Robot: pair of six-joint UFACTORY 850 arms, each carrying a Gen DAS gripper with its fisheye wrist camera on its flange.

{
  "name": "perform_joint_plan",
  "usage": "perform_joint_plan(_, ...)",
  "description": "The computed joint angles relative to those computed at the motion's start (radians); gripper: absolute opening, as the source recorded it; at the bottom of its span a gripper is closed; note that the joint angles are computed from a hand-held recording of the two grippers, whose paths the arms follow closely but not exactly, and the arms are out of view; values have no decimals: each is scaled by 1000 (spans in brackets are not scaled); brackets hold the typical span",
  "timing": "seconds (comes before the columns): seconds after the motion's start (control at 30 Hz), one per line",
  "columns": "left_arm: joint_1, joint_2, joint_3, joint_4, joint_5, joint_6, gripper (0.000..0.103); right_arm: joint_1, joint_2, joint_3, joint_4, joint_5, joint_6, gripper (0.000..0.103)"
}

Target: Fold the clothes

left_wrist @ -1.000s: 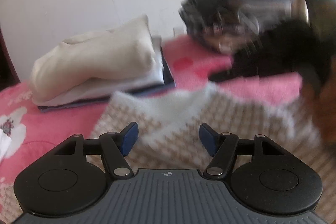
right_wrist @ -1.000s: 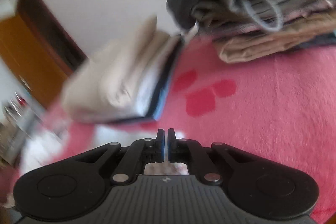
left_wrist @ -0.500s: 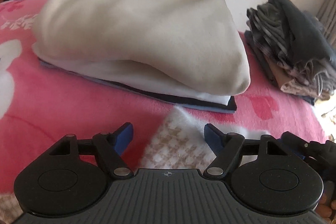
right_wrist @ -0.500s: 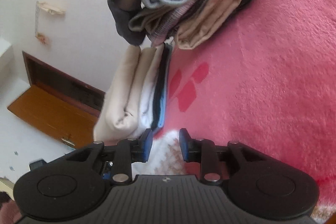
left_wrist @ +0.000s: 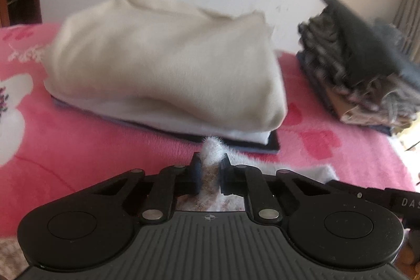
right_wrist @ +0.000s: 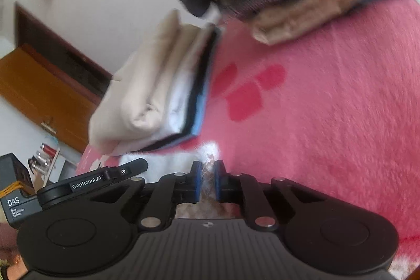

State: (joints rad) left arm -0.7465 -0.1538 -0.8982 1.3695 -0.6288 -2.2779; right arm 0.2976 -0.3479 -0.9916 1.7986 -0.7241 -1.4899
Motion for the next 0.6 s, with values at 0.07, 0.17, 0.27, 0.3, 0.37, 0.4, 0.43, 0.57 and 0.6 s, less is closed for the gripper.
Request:
perform_joint_plan(0.07, -19, 41, 29, 58, -20, -36, 10, -7, 35, 23, 24, -38, -40, 10)
perform_joint_plan(0.17, -72, 111, 82, 116, -60, -41, 10, -9, 89, 47, 19, -69, -105, 10)
perform_joint_plan(0.27, -132, 181, 130, 157, -105, -23, 10, -1, 160, 79, -3, -66, -186, 10)
perform_joint_plan(0.3, -155, 205, 147, 165, -120, -12, 10, 1, 188, 96, -10, -68, -221, 10)
perform_joint_plan(0.37, -217, 249, 184, 150, -157, 41, 10, -4, 258, 148, -26, -79, -312, 10)
perform_joint_plan(0.4, -251, 264, 198, 135, -183, 79, 10, -6, 296, 178, -36, -84, -361, 10)
perform_joint_plan(0.43, -287, 275, 212, 117, -207, 117, 10, -8, 335, 209, -47, -88, -410, 10)
perform_joint_plan(0.57, -402, 269, 248, 8, -247, 230, 11, 17, 481, 337, -77, -23, -659, 10)
perform_joint_plan(0.6, -418, 261, 255, -33, -235, 251, 15, 30, 509, 364, -98, 6, -698, 10)
